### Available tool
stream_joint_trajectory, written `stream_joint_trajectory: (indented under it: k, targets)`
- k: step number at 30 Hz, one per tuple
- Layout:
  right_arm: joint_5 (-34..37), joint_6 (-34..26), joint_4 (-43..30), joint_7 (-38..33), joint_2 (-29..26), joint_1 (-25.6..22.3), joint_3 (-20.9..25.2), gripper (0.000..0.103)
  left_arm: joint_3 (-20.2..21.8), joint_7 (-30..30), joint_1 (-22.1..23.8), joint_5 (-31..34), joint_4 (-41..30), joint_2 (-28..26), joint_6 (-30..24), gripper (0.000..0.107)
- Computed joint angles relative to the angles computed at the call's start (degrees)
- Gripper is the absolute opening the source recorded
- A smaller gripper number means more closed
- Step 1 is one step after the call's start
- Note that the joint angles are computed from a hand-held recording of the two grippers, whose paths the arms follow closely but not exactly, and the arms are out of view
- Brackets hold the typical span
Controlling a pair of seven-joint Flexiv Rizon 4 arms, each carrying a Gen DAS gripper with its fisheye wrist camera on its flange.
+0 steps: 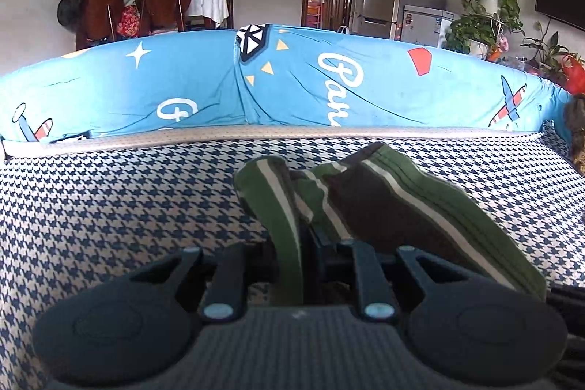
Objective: Fold clothes
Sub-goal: 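Close both grippers on the edge of the folded striped shirt, then hold the gripped shirt edge with both grippers and lift it slightly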
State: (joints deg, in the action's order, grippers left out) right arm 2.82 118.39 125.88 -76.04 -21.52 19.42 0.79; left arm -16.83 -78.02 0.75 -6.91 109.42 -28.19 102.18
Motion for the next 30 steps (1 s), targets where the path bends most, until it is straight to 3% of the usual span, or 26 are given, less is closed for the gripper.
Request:
stream_joint_trajectory:
  k: [9, 22, 30]
  targets:
    - [-0.4, -0.3, -0.8, 0.4, -0.4, 0.6, 0.2, 0.024, 5.5, -0.5, -4.1, -0.6, 0.3, 0.7, 0.7, 0.016]
    - [-1.1, -0.7, -1.8, 0.3, -0.9, 1.1, 0.3, 0.024, 5.8, -1.0, -3.3, -0.6, 1.2, 1.3, 1.3, 0.016]
    - [-3.3, -1.4, -3.8, 0.1, -2.2, 0.4, 0.5, 0.024, 9.7, -1.6, -6.1, -1.9, 0.0, 0.7, 1.7, 0.016]
